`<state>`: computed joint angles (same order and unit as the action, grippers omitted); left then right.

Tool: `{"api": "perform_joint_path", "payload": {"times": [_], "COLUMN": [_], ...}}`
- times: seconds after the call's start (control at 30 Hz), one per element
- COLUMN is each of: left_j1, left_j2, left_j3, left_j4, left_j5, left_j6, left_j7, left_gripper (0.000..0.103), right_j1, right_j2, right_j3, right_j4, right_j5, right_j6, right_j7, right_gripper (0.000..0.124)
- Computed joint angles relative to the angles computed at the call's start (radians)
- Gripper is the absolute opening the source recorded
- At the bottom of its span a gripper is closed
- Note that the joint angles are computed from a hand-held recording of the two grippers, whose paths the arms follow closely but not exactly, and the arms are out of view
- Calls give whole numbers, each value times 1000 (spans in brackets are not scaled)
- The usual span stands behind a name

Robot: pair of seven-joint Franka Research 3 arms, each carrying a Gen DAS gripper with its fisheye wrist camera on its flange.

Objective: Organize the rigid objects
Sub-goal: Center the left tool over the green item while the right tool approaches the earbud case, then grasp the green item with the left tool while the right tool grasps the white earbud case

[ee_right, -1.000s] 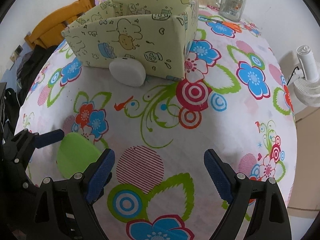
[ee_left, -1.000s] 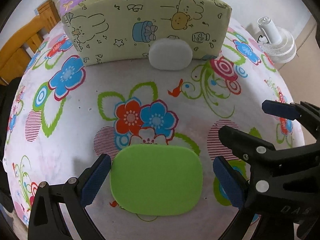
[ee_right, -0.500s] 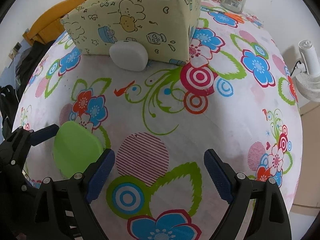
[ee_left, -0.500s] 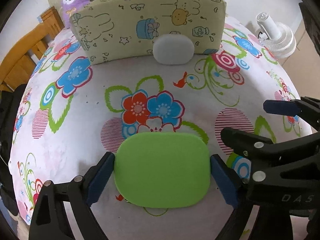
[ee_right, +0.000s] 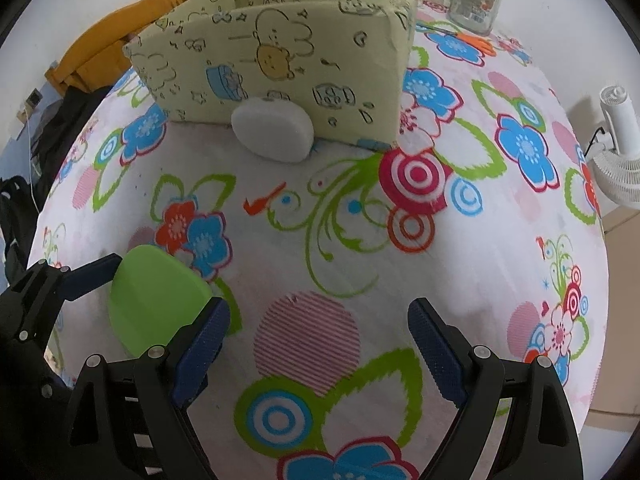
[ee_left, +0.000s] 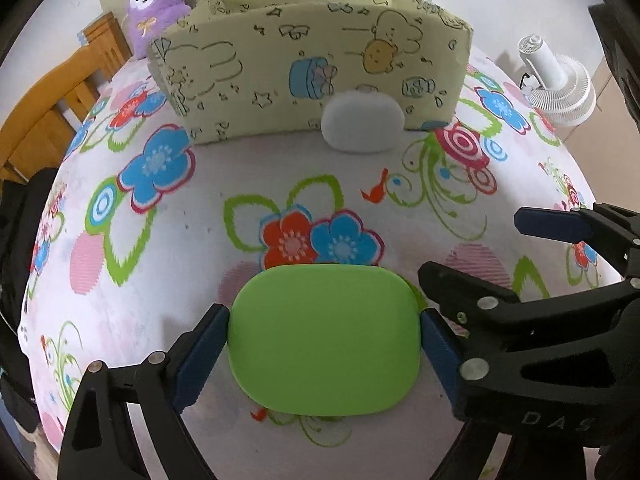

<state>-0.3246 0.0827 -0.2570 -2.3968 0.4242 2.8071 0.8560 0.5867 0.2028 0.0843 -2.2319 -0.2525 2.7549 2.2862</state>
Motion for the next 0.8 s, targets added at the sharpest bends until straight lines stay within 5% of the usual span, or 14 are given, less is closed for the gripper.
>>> {"api": "perform_joint_path", "payload": {"times": [0.8], "left_j1": [69], "left_j2": [88], "left_j3": [21], "left_j4": [118], "left_j5": [-96], "left_j6": [-32], "left_j7": [241], "left_gripper": [95], "right_j1": [63], "right_j2": [179], "right_j3": [-75], "right_j4": [271], "right_j5": [-56], "right_j6": [-79], "right_j7": [131], "right_gripper": [89]}}
